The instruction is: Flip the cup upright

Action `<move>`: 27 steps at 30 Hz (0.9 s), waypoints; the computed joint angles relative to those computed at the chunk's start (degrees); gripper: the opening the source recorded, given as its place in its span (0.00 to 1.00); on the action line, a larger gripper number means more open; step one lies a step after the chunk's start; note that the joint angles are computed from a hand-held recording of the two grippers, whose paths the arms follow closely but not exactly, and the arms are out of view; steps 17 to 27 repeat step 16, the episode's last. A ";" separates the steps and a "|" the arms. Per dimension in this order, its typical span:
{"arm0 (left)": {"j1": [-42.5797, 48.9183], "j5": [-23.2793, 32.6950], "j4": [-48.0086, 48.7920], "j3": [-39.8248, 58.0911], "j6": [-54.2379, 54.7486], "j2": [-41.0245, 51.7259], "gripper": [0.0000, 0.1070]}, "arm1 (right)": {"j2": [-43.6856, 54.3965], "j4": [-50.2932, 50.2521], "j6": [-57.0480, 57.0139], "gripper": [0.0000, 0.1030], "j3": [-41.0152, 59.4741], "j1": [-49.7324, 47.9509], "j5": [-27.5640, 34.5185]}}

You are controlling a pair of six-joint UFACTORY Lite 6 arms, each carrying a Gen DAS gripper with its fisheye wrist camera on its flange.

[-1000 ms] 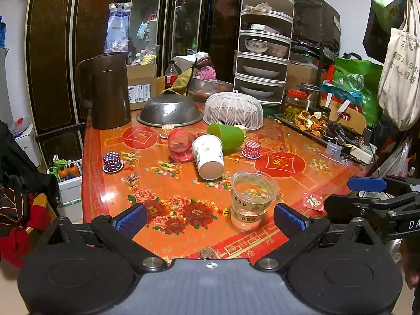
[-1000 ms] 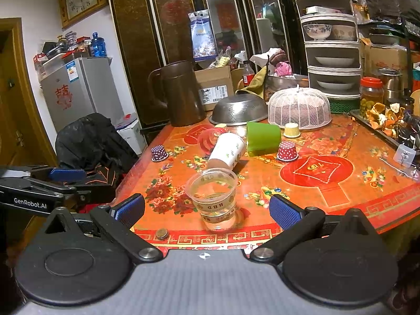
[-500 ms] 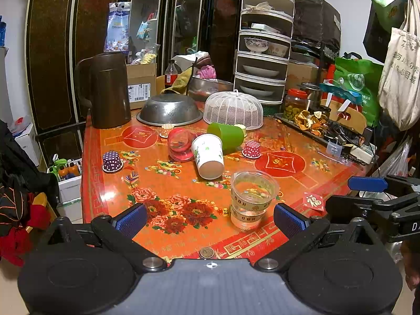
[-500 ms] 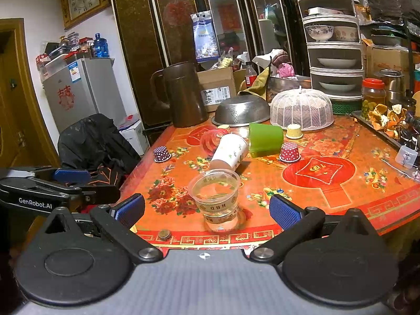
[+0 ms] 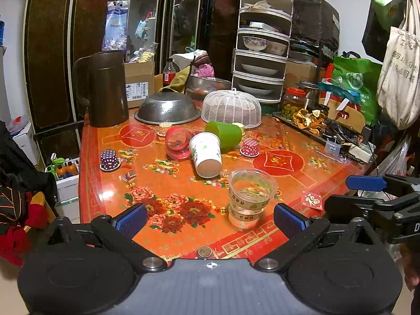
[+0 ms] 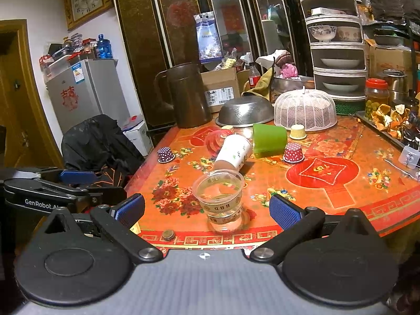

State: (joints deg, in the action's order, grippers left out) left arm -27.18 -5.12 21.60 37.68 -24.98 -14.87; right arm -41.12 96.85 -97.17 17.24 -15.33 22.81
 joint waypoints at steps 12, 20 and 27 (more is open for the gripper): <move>0.32 -0.50 -0.59 -0.28 0.58 -0.39 0.96 | -0.03 0.21 -0.09 0.99 -0.10 0.70 -0.11; -0.33 -2.59 -12.48 -1.93 12.70 -1.96 0.96 | 0.21 0.40 -0.40 0.99 0.02 0.82 -0.10; -0.33 -2.59 -12.48 -1.93 12.70 -1.96 0.96 | 0.21 0.40 -0.40 0.99 0.02 0.82 -0.10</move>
